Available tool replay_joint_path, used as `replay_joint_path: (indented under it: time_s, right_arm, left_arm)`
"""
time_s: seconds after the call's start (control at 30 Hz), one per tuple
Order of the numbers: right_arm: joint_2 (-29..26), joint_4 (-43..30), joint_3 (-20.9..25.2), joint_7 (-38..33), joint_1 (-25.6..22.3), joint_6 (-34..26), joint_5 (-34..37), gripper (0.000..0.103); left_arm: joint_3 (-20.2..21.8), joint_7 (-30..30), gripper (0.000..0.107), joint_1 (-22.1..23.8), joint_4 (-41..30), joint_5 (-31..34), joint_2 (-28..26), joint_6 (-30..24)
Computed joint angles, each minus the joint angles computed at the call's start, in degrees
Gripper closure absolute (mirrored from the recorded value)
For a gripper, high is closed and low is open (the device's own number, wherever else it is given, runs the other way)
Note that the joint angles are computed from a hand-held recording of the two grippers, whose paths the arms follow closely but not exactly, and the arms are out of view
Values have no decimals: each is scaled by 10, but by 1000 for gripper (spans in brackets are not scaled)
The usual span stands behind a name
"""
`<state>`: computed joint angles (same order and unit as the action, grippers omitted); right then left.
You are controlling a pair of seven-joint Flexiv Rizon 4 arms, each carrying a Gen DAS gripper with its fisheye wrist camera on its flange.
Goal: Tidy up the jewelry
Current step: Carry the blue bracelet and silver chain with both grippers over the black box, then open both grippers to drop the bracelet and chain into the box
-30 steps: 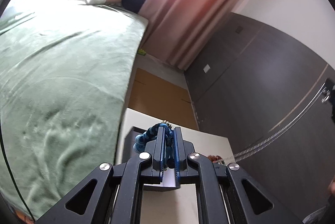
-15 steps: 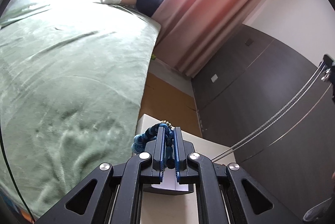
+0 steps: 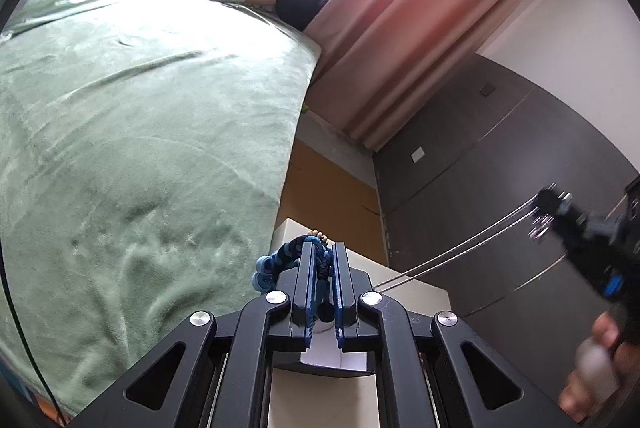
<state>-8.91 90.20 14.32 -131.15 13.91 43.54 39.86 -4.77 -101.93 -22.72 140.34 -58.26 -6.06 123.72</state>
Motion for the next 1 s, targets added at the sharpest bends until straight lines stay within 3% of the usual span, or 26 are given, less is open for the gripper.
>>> replay_joint_path:
  time_s: [0.6, 0.63, 0.77, 1.0]
  right_arm:
    - [-116, 0, 17, 52, -16, -16, -45, 87]
    - [-119, -2, 19, 56, -20, -24, -47, 86]
    - [-111, 0, 23, 46, -52, -27, -17, 54]
    - [-70, 28, 4, 19, -103, -31, 38, 51]
  left_arm:
    - [-9, 58, 100, -20, -20, -87, -19, -6]
    - [-10, 62, 100, -20, -23, -91, -22, -7]
    - [-13, 88, 100, -25, -42, -104, -34, -13]
    - [-13, 130, 99, -38, -92, -99, -68, -30]
